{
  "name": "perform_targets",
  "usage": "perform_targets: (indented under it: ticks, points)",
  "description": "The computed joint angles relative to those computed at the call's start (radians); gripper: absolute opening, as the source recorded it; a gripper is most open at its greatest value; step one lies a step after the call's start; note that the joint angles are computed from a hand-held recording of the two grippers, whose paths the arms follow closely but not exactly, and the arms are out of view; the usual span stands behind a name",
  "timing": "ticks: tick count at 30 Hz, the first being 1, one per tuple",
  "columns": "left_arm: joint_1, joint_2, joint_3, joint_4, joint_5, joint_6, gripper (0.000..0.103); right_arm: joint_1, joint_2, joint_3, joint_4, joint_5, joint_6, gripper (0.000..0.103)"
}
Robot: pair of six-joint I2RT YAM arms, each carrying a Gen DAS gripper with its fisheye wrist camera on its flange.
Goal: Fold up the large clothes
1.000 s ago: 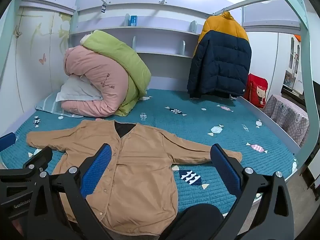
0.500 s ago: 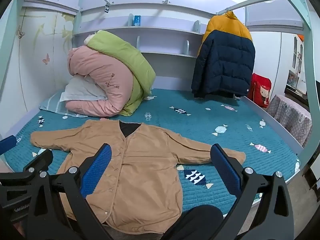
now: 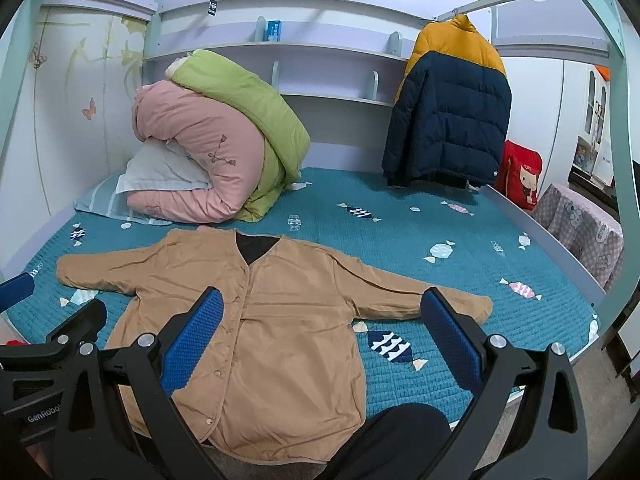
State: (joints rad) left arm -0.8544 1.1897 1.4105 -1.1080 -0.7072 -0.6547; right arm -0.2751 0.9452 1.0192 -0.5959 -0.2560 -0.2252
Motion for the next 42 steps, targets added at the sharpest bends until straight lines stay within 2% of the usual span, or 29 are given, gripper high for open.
perform_targets:
  ticks: [21, 27, 42]
  points:
    - [0.001, 0.015, 0.005, -0.008, 0.004, -0.006, 0.098, 0.010, 0.008, -0.009, -0.003, 0.019, 0.006, 0.096]
    - [-0.001, 0.024, 0.012, -0.009, 0.001, -0.008, 0.098, -0.016, 0.012, -0.003, -0.014, -0.014, 0.005, 0.096]
    - [-0.011, 0.031, 0.020, -0.020, -0.007, -0.016, 0.098, -0.014, 0.015, 0.004, -0.021, -0.013, 0.008, 0.096]
